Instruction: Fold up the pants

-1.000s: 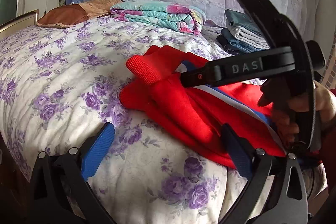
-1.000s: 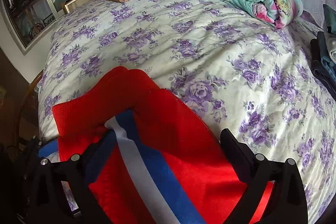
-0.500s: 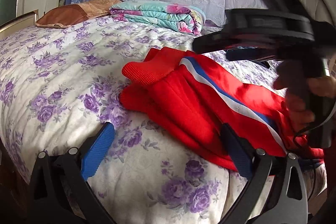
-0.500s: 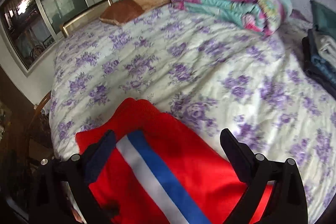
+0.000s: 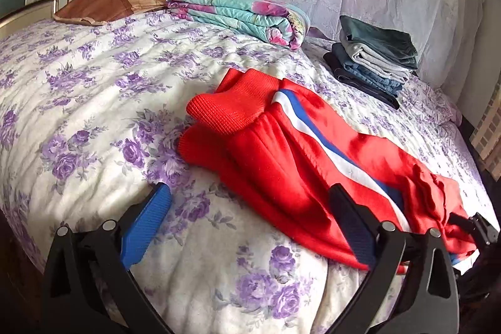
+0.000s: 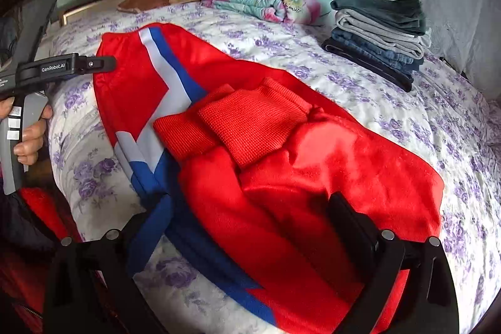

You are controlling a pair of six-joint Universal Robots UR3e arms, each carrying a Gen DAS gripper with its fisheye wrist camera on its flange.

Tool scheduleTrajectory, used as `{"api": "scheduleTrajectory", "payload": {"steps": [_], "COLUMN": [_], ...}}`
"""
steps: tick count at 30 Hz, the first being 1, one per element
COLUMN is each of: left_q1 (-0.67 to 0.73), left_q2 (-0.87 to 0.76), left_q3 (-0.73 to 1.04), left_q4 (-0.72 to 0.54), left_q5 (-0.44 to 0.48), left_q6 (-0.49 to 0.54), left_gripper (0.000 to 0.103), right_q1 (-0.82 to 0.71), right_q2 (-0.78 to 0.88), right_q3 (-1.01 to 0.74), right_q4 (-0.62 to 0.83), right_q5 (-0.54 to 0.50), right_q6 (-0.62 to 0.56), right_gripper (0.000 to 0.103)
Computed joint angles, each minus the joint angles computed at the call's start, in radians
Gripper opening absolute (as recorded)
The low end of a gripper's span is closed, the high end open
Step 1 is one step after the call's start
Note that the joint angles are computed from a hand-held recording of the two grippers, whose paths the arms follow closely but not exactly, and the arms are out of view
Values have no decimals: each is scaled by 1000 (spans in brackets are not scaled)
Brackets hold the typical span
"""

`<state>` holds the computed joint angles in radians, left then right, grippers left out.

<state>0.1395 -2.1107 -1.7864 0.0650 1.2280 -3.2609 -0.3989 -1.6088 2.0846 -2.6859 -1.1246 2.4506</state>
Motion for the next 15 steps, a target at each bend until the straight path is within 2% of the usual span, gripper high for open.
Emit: {"api": "scheduleTrajectory", "payload": {"steps": [2, 4, 7, 10, 12, 15], "left_q1": [31, 54, 69, 40, 4, -46], "left_q2": [14, 17, 3, -18, -33, -52], "left_q3": [1, 13, 43, 78, 99, 116], "left_q4": [-33, -58, -83, -90, -91, -75], "left_q5": [-62, -112, -154, -103, -33, 70], "left_q6": [-34, -76, -127, -127, -102, -66], "left_gripper": [98, 98, 98, 98, 98, 98], "right_q1": [-65, -114, -112, -178, -233, -301], "right_q2": [-63, -99, -42, -83, -147, -204], "right_q3": [47, 74, 42, 146, 182, 209], "right_q4": [-39, -73, -30, -112, -63, -19], "right_q5": [77, 94, 1, 85, 163, 189], "right_q6": [1, 19, 15, 6, -49, -93], "right_gripper": [99, 99, 100, 99, 99, 99]}}
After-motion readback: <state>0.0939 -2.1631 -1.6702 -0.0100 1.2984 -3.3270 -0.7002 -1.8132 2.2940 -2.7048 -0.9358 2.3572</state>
